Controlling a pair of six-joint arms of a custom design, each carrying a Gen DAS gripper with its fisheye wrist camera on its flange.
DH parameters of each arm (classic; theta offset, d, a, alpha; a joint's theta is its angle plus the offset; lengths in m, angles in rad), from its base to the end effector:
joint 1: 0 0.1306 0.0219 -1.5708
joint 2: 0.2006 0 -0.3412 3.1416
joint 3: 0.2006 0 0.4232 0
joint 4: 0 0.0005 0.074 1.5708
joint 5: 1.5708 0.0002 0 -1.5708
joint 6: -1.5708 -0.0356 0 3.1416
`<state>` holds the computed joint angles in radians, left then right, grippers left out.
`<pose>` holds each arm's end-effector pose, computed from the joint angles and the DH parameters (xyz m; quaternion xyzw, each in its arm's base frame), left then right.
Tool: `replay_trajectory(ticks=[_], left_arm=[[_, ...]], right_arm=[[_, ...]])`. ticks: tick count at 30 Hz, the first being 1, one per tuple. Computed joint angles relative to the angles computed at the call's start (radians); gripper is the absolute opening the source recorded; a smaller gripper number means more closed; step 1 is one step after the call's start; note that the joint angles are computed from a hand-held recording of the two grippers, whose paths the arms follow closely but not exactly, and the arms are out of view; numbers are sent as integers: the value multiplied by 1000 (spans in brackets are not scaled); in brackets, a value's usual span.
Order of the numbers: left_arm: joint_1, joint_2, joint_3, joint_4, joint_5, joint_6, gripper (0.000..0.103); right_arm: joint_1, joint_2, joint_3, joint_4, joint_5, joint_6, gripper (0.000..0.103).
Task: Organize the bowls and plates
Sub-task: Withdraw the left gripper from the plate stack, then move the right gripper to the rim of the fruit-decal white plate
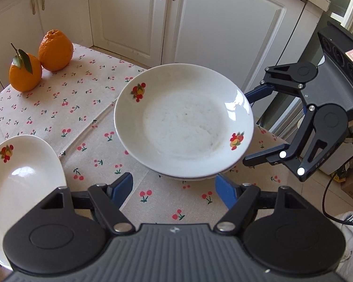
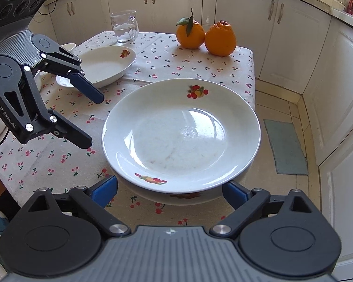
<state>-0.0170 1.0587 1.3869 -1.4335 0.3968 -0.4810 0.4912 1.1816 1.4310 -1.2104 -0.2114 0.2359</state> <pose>0.3654 -0.0205 0.4962 0.2792 0.9133 -0.1347 0.2642 0.3760 0.2091 0.4809 -0.3669 0.8753 0.1378 0.2833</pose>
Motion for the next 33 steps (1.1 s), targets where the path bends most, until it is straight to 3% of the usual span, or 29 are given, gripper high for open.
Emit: replay_trajectory(ticks=[6, 13, 18, 22, 26, 33], left_arm=[[4, -31, -19, 18, -13, 22, 77], [10, -159, -108, 116, -99, 113, 78], [0, -306, -224, 220, -234, 214, 86], [-33, -418, -319, 294, -420, 316, 91], [-81, -468, -385, 317, -632, 395, 92], [-39, -460, -432, 330, -661, 544, 92]], right_arm=[[-1, -7, -18, 1, 37, -5, 98], [27, -56, -47, 46, 69, 13, 103], [76, -86, -58, 72, 107, 33, 103], [116, -100, -64, 84, 126, 41, 103], [154, -102, -60, 98, 129, 37, 103], [204, -67, -20, 107, 122, 46, 103]])
